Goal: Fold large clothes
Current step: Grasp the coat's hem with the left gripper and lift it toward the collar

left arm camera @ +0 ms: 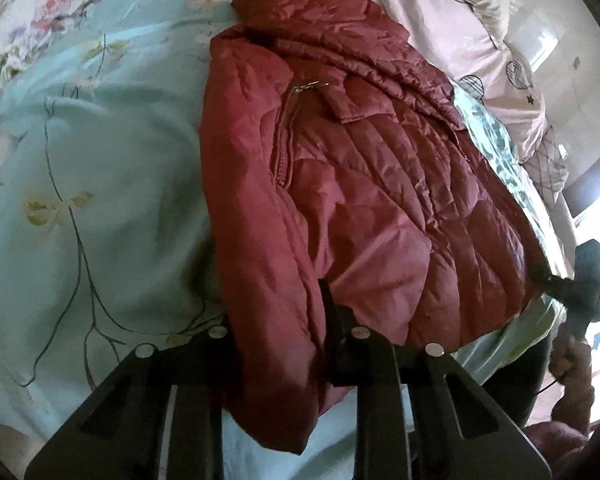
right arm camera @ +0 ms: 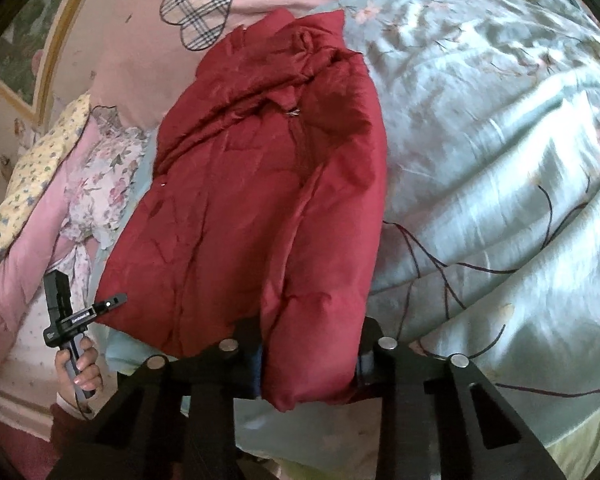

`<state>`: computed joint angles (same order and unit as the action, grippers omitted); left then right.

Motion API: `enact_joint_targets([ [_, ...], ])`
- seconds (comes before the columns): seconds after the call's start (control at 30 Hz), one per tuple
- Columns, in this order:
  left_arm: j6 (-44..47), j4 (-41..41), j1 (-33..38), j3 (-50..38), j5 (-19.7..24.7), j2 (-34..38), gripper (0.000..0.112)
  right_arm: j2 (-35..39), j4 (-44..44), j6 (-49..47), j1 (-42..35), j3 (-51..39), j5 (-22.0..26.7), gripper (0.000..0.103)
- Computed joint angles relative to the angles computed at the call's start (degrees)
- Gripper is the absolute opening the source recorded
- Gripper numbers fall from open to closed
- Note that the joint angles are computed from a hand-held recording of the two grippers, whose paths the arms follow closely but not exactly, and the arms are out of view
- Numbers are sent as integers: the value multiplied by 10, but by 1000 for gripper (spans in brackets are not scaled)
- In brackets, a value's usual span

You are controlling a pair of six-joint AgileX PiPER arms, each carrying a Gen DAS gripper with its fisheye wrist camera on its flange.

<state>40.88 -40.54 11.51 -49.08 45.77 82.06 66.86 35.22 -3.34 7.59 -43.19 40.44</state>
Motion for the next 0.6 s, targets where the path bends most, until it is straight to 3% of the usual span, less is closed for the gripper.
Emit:
enact_joint_targets([
  [0.17,15,-10,13,-6,27,-22,18,-16,54,-64,-28,2,26,26],
  [0.4,59,-78,65,-45,98,-54,16,-38,161,-170,-95,3,69,24],
  [0.6,56,-123,72,-110,99,-54,15,-29,239,-237,-134,-36,90,22],
])
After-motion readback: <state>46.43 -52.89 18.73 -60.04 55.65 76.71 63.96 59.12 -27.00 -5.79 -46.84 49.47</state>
